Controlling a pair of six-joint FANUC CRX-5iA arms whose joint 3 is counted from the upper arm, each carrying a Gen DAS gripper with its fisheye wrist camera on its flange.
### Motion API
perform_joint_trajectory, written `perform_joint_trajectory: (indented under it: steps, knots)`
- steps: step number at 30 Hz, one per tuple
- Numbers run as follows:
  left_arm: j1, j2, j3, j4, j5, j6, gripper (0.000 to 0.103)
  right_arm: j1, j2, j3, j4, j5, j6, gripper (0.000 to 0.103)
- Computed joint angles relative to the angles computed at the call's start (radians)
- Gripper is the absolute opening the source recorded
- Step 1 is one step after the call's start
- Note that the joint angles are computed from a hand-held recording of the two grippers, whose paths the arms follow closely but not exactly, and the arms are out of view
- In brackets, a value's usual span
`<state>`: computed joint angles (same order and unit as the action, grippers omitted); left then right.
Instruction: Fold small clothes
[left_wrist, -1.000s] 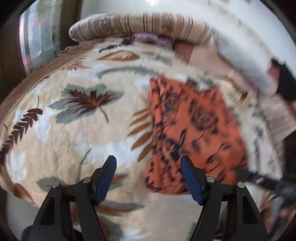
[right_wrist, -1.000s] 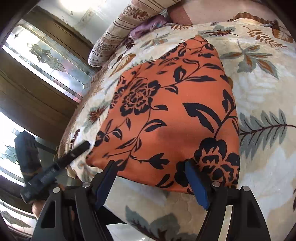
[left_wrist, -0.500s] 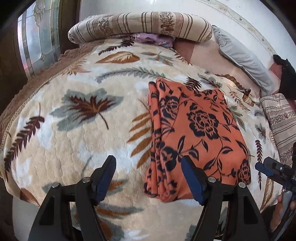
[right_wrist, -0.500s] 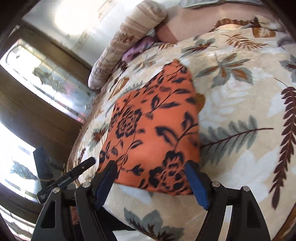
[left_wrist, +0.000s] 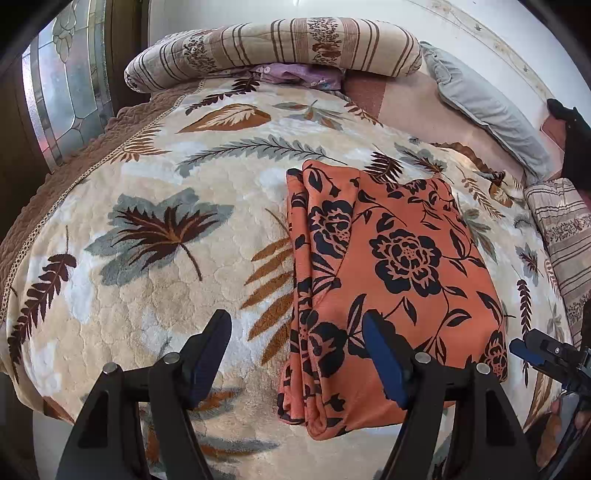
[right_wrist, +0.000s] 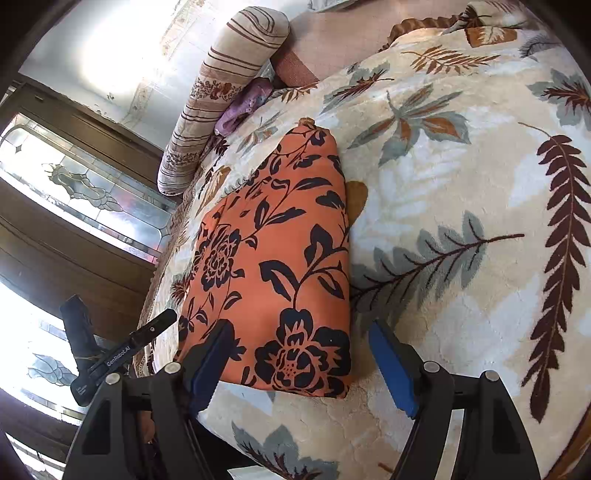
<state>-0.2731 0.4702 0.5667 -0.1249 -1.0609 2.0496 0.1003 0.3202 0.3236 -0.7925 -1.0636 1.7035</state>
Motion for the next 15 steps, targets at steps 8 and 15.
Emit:
perform_joint_trajectory:
  steps: [8, 15]
  knots:
    - [0.009, 0.003, -0.002, 0.009, -0.001, 0.008, 0.074, 0.008, 0.016, 0.023, 0.005, -0.001, -0.006, 0.078]
    - [0.022, 0.010, -0.004, 0.032, 0.006, -0.009, 0.074, 0.012, 0.040, 0.056, 0.010, -0.012, -0.006, 0.078]
